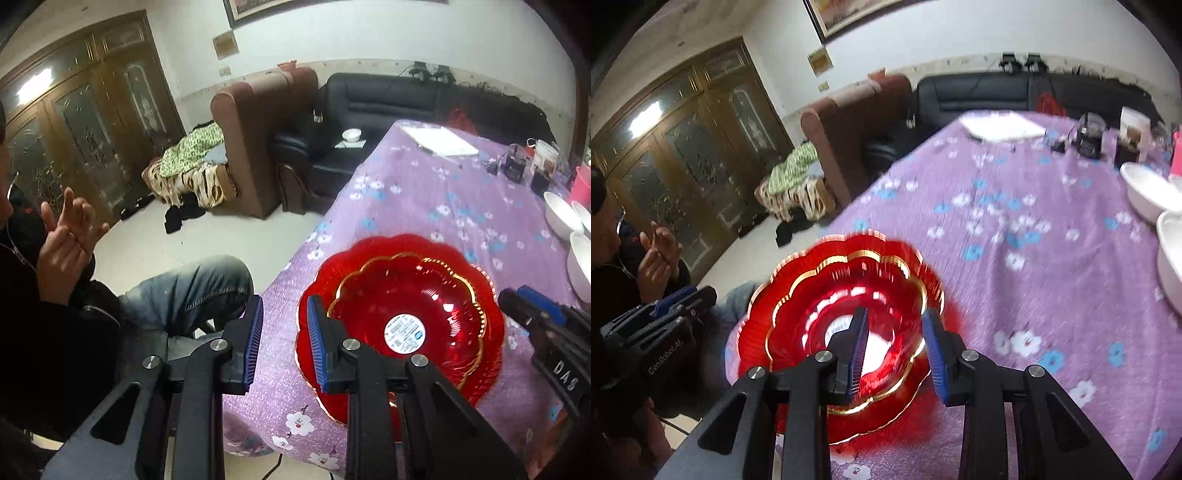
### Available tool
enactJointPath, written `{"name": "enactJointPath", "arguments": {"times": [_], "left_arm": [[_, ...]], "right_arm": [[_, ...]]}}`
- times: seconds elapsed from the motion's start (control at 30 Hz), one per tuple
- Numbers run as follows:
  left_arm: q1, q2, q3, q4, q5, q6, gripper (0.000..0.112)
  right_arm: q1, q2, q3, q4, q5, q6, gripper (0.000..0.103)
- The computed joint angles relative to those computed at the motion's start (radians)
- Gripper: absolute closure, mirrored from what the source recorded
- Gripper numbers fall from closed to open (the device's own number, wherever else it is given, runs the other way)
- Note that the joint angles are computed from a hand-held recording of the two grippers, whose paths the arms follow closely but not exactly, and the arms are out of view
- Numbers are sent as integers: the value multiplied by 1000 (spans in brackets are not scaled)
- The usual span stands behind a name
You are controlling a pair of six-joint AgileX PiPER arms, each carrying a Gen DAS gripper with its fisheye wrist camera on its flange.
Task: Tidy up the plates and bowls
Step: 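Open both grippers and raise them off the stacked red plates, then move both grippers toward the white foam bowls beside the beige bowl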
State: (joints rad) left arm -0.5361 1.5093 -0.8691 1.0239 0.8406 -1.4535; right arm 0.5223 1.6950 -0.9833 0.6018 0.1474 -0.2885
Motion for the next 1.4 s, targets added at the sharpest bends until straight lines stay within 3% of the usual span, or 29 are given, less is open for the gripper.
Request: {"name": "enactJointPath", "arguments": {"times": [0.2,0.4,0.47,0.6,0.67,0.93,1.4], "left_arm": [[-68,14,-47,23,57,-17,90],[-150,47,-120,21,109,-1,89],[-180,71,-156,21,127,7,85],[-248,140,-252,34,167,18,62],[-282,175,-302,46,189,25,60],[-340,313,-519,10,192,126,60],[-383,604,-970,-106,232,375,60]], "right_arm": [[-47,-80,45,436,-4,-434,70],[-130,-118,69,633,53,-626,69],[-164,-127,80,693,72,-687,69],[-258,-164,124,818,118,-824,69],[-309,-182,151,894,140,-907,69],[-552,-210,200,986,271,-1056,64],[-972,-148,139,927,437,-1093,64]]}}
